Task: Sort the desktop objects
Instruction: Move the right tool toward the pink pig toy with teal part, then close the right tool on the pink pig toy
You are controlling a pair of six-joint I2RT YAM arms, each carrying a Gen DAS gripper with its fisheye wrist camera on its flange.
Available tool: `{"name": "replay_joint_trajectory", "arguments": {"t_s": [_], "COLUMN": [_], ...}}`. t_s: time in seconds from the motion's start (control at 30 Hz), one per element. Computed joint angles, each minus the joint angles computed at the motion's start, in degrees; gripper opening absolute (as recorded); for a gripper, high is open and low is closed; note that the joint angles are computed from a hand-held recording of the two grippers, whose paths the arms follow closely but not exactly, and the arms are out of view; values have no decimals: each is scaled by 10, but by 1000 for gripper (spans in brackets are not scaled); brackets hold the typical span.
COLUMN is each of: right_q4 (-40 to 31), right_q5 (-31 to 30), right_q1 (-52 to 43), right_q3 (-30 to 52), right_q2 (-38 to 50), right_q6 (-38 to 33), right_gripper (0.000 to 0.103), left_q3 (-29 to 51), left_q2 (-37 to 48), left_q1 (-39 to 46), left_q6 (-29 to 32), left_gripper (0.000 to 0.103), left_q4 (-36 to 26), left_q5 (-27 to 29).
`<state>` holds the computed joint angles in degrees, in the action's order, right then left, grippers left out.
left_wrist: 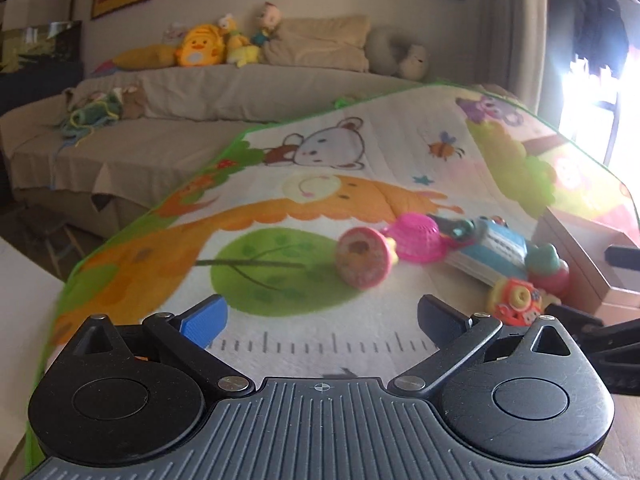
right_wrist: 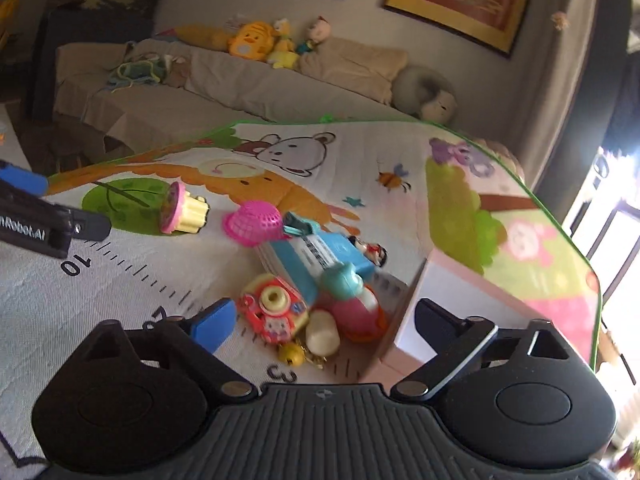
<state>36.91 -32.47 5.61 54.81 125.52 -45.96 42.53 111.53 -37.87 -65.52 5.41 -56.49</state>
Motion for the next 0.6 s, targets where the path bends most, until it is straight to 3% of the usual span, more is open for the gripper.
{"name": "replay_joint_trajectory", "arguments": {"t_s": [0.13, 0.3, 0.43, 0.5, 0.53, 0.57, 0.6], "right_q4": [-31, -185, -350, -495, -498, -446, -333], "right_q5": [40, 24, -77, -157, -184, -189, -170], "right_q1": [54, 62, 26, -12, -31, -42, -46], "right_q3": [64, 175, 196, 224, 205, 167, 108], "right_q2": [42, 76, 59, 49, 32, 12, -15], "right_q6": [26, 86, 2, -90, -104, -92, -51], "right_gripper": [87, 86, 85, 82, 82, 82, 82], "left_q3": [-33, -62, -84, -88, -89, -87, -84], "left_q2": [-22, -22, -21, -19, -18, -14, -10], "left_q1": [8, 14, 13, 5, 1, 0, -1], "left_q6": [-5, -10, 12, 31, 40, 52, 62], "left_gripper": [103, 103, 103, 103, 103, 103, 103], "left_q4": [7, 48, 119, 144, 156, 168, 176], "left_q5": [-8, 2, 14, 11, 11, 16, 24]}}
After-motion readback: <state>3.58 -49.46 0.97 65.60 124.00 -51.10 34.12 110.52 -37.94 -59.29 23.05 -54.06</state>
